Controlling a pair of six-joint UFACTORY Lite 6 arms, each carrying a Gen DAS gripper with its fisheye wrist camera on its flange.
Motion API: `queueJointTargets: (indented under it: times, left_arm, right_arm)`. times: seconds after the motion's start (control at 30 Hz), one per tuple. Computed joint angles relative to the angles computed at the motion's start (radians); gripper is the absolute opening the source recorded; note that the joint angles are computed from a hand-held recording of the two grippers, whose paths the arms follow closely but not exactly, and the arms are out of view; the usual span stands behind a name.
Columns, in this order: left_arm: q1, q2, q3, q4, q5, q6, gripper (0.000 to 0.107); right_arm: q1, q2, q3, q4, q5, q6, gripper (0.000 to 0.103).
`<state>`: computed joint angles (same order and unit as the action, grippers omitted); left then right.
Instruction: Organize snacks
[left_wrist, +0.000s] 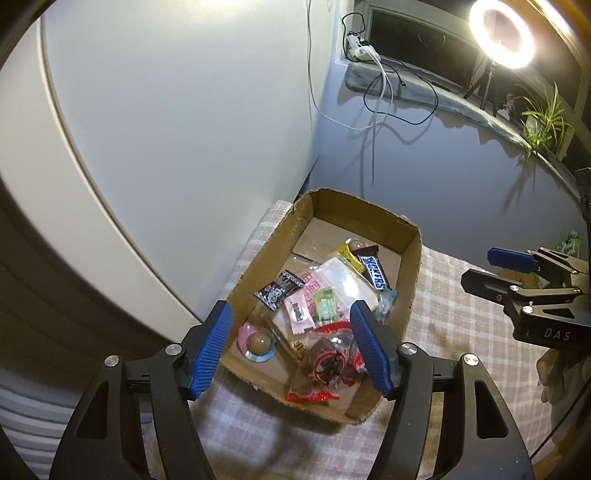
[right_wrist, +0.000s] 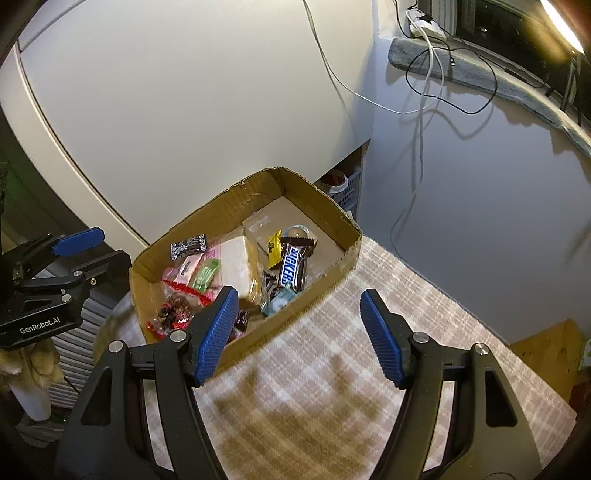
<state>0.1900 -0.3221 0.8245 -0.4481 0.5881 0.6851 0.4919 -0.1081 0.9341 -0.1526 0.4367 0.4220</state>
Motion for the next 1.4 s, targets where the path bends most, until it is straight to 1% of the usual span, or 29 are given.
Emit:
queueJointTargets:
  times: [0.1,0.13,0.2,0.27,0.4,0.67,0.87,1.1,1.17,1.4]
  left_arm:
    - [-0.008,-0.054,-0.029,0.032,0.003,-0.030,0.068]
    - [-0.008,-0.067,-0.035,0.033,0.011,-0.033,0.070]
    - [-0.005,-0.096,-0.050,0.038,0.023,-0.040,0.070]
    - [-0.009,-0.127,-0.070,0.053,0.028,-0.056,0.070]
    - [-0.017,-0.194,-0.101,0.096,0.053,-0.113,0.071]
    - [-0.033,-0.316,-0.156,0.173,0.092,-0.204,0.076]
    - [-0.048,-0.344,-0.166,0.186,0.109,-0.237,0.077]
    - [-0.089,-0.358,-0.171,0.217,0.105,-0.294,0.078]
    - [-0.090,-0.361,-0.172,0.217,0.103,-0.298,0.080]
    - [-0.096,-0.366,-0.167,0.221,0.098,-0.317,0.080]
  right_arm:
    - [0.020,-0.053,-0.036,-0.046,0.015,0.062,0.072]
    - [0.028,-0.075,-0.050,-0.062,0.022,0.085,0.073]
    - [0.046,-0.118,-0.076,-0.099,0.036,0.135,0.083]
    - [0.067,-0.167,-0.106,-0.145,0.050,0.197,0.086]
    - [0.104,-0.243,-0.153,-0.202,0.088,0.284,0.086]
    - [0.146,-0.416,-0.272,-0.251,0.162,0.409,0.086]
    - [0.171,-0.500,-0.319,-0.281,0.216,0.456,0.086]
    - [0.163,-0.523,-0.327,-0.274,0.225,0.439,0.086]
    - [0.163,-0.525,-0.326,-0.277,0.227,0.436,0.086]
    - [0.159,-0.517,-0.317,-0.282,0.228,0.429,0.086]
